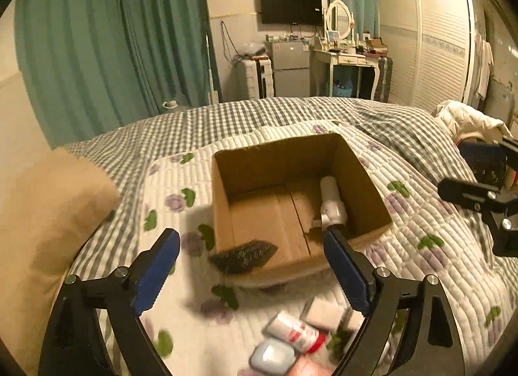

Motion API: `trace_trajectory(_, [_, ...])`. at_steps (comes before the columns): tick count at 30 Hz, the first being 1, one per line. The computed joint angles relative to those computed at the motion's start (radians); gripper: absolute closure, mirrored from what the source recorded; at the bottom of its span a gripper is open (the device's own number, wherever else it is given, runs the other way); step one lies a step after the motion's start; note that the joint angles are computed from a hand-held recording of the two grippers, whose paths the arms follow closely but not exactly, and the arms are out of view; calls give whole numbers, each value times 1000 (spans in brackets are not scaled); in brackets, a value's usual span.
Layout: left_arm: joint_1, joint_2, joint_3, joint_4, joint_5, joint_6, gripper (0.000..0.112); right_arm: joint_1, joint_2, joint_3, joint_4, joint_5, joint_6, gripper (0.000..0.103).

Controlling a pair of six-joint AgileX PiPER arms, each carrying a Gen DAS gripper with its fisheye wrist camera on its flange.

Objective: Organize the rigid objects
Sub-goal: 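Carry the tube and remote over the cardboard box and open both tools, then grasp the black charger with the right tool while the left tool grasps the pink rose card case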

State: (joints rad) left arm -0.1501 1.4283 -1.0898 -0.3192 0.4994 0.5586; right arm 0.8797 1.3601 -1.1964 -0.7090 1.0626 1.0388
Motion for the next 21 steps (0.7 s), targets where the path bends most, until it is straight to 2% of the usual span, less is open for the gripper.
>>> trace_trajectory(3, [38, -80, 102, -86, -9, 93, 19, 97, -34, 56, -5, 36, 68, 22])
trace_trajectory(6, [56, -149, 224, -114, -52, 128, 19, 162, -37, 123, 13, 15, 135, 22])
trace_trajectory(8, [80, -168, 297, -168, -70, 169, 19, 185, -33, 185, 32, -40, 188, 22])
trace_trajectory(11, [113, -168, 382, -227, -94, 211, 19, 174, 1, 272, 97, -166, 228, 22])
trace_trajectory(14, [131, -162, 454, -258, -127, 247, 19, 134, 81, 309, 202, -279, 178, 22])
trace_trajectory(17, [142, -176, 508, -244, -159, 276, 19, 116, 155, 305, 280, -344, 103, 22])
trace_trajectory(19, [168, -184, 534, -295, -154, 344, 19, 112, 202, 290, 322, -355, 56, 23])
trace_trajectory(21, [187, -179, 541, -319, -143, 376, 19, 91, 256, 277, 415, -390, -48, 36])
